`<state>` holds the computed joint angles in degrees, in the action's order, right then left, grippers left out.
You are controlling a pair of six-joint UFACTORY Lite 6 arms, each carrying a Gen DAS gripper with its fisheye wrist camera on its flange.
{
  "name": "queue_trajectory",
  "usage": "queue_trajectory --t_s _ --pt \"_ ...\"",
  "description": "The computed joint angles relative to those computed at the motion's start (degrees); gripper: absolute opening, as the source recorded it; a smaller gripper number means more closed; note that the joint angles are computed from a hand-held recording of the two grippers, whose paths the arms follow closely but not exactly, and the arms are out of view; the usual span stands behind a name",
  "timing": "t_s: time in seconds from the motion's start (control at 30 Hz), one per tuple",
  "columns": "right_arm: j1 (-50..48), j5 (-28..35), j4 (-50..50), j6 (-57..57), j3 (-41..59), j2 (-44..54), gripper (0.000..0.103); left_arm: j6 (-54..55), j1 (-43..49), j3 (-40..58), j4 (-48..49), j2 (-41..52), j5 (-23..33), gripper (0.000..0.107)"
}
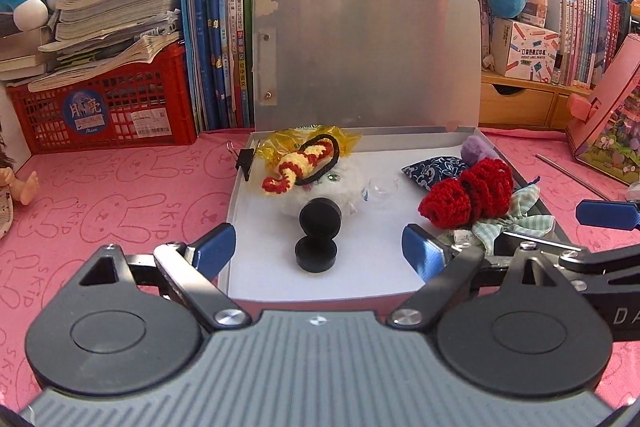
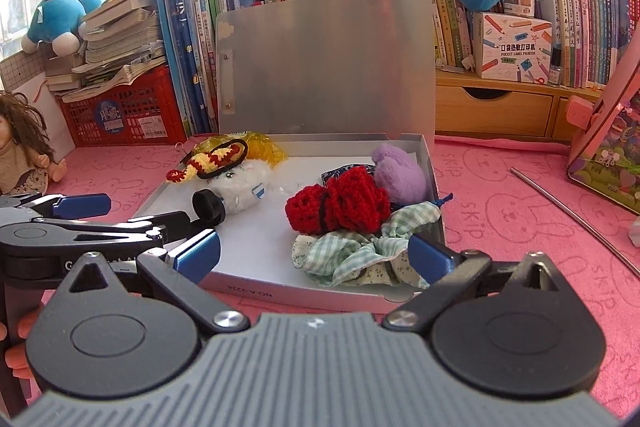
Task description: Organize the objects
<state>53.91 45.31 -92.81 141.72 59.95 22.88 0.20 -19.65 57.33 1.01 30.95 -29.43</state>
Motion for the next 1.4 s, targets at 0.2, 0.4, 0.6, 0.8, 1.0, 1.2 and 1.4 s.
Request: queue_trajectory --t_s 0.2,0.4,0.6,0.8,1.0,1.2,1.4 --pt "5.8 5.2 2.6 2.7 -2.6 -0.4 0.103 -0.3 0.3 -9.8 0.1 -6.2 -4.3 0.093" --pt "11.2 10.1 6.6 5.3 -2.4 3.2 0.103 -2.2 1.1 -18.0 1.5 -9.4 -8.7 0.093" --pt "13.4 10.0 9.0 8.9 -2.1 6.9 0.103 0.7 1.2 -22.3 -0.8 -6.4 -13.9 0.094" --pt "14.8 9.3 10.5 12.2 -2.9 7.9 0.103 -0.6 3.1 -24.7 0.8 -4.0 -17.4 0.094" --pt "16.9 9.8 12.3 12.5 -2.3 9.2 0.103 -1.0 3.8 -27.7 1.4 -3.8 -20.3 0.094" --pt "16.7 8.5 13.2 11.6 -0.3 12.0 0.103 0.7 2.2 -28.5 -1.1 -2.3 -22.3 0.094" --pt "16.0 7.5 15.4 8.8 1.4 13.2 0.103 0.7 1.6 -28.8 -2.2 -0.8 -24.3 0.095"
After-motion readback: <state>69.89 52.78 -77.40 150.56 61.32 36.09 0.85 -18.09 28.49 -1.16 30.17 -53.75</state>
